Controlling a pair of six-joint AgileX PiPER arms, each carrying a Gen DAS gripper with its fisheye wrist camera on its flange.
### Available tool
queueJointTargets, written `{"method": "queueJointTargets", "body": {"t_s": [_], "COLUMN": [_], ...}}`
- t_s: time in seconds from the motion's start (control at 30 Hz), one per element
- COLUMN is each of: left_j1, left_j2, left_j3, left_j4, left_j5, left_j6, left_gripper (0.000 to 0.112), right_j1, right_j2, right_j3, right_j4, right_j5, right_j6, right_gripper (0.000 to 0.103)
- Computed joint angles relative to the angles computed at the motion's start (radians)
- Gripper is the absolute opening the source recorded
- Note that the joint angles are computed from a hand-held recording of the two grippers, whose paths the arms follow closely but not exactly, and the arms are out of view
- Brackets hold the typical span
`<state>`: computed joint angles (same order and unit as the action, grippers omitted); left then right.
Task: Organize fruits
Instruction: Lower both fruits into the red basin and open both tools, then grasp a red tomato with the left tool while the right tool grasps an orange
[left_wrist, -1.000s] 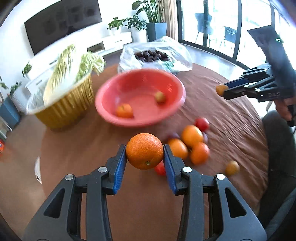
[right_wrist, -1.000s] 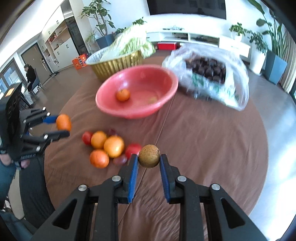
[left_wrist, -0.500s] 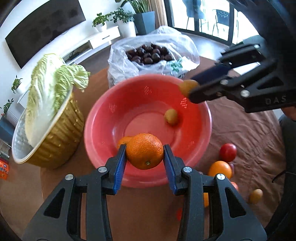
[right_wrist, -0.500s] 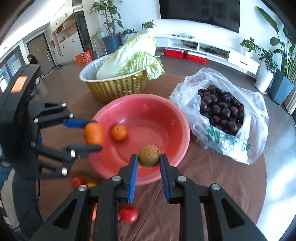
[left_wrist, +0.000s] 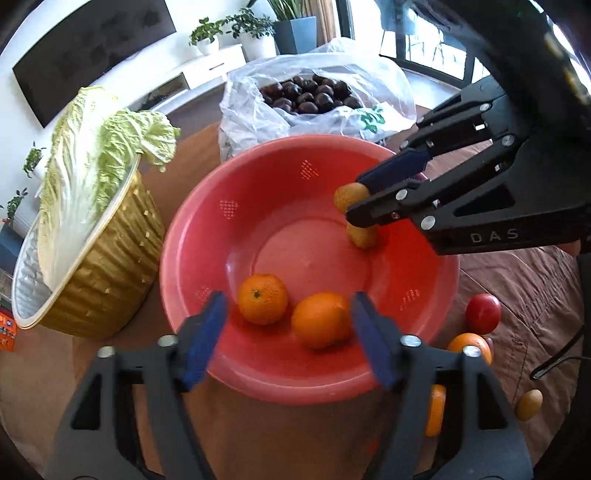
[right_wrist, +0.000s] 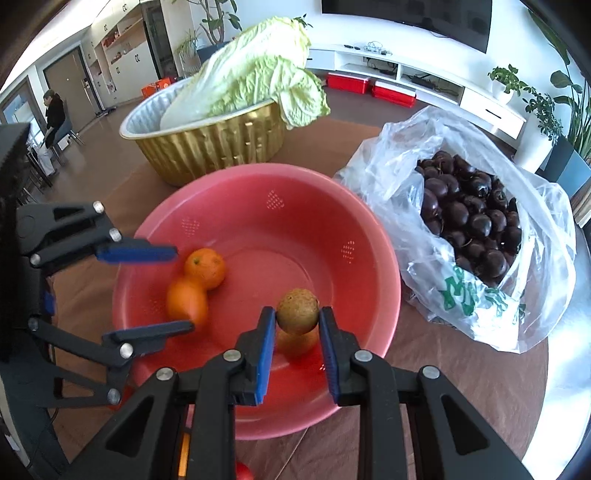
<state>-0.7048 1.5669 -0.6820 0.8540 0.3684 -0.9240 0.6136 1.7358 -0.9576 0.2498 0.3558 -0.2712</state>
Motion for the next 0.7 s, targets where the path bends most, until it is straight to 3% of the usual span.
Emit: {"method": "queueJointTargets", "body": {"t_s": [0.17,0.27,0.37,0.57,0.7], "left_j1": [-0.012,-0.026,-0.064,-0.202,-0.392], "left_j2": [-0.026,-0.064,-0.131,-0.316,-0.424], "left_j3": [0.015,0.033,0.069,0.202,0.303], "left_j4": [0.007,0.008,0.036,0.068,0.045], "left_j5": [0.026,0.05,0.097,0.231,0.361], "left_j6": [-0.01,-0.024,-0.067,-0.204,-0.353], "left_gripper": [0.069,0.069,0.069,0.076,0.076], "right_j1": [-0.015,-0.027,-0.038,-0.03,0.031], "right_j2": [0.001,-0.014,-0.056,-0.283,-0.471], "right_j3": [0.003,0.001,0.019,0.219,0.41], "right_j4": [0.021,0.026,0.035,0.051,0.09], "right_j5": [-0.003,0.009,0.016,-0.014,-0.036], "right_j6": [-0.017,-0.009,-0.011,-0.01,0.018], "right_gripper": [0.027,0.034,0.035,0.04,0.045]}}
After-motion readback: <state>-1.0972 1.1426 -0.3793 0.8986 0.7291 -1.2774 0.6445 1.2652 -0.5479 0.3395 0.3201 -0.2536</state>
